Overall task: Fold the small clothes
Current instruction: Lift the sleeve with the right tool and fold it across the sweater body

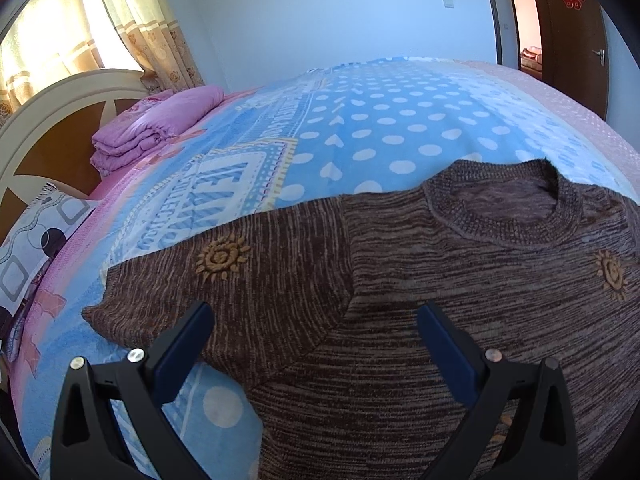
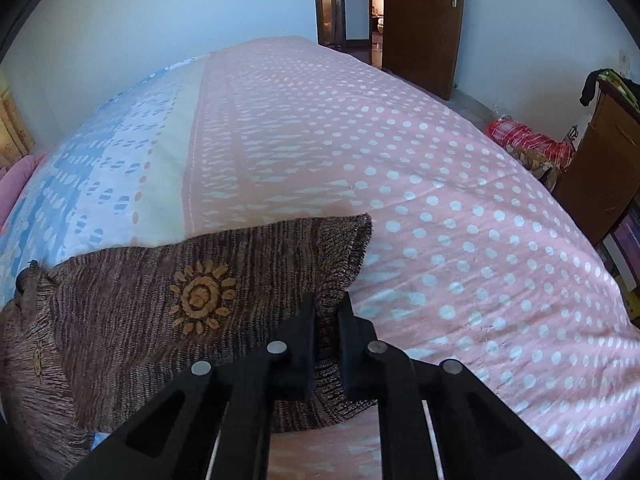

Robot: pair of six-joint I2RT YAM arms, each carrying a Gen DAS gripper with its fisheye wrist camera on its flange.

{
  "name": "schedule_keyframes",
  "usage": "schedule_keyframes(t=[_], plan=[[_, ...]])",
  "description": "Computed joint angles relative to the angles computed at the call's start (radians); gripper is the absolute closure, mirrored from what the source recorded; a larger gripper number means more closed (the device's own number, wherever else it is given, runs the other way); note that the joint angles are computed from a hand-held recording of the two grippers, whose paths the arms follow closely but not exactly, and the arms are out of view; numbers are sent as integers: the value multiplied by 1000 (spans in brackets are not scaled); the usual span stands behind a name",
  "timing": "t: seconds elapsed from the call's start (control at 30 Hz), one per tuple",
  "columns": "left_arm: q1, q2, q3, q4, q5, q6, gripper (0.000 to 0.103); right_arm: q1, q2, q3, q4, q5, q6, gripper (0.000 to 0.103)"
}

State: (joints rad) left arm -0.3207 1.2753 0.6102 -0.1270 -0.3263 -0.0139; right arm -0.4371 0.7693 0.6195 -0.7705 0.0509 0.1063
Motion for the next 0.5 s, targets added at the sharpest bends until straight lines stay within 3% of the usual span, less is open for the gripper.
schedule_keyframes(t=[0.27,0.5], plan=[[15,-42,-13,-4,48,-1,0,385,-17,171,-149,208,210,94],[23,-77,-28,3,61,27,0,891,139,372,-272,476,482,94]])
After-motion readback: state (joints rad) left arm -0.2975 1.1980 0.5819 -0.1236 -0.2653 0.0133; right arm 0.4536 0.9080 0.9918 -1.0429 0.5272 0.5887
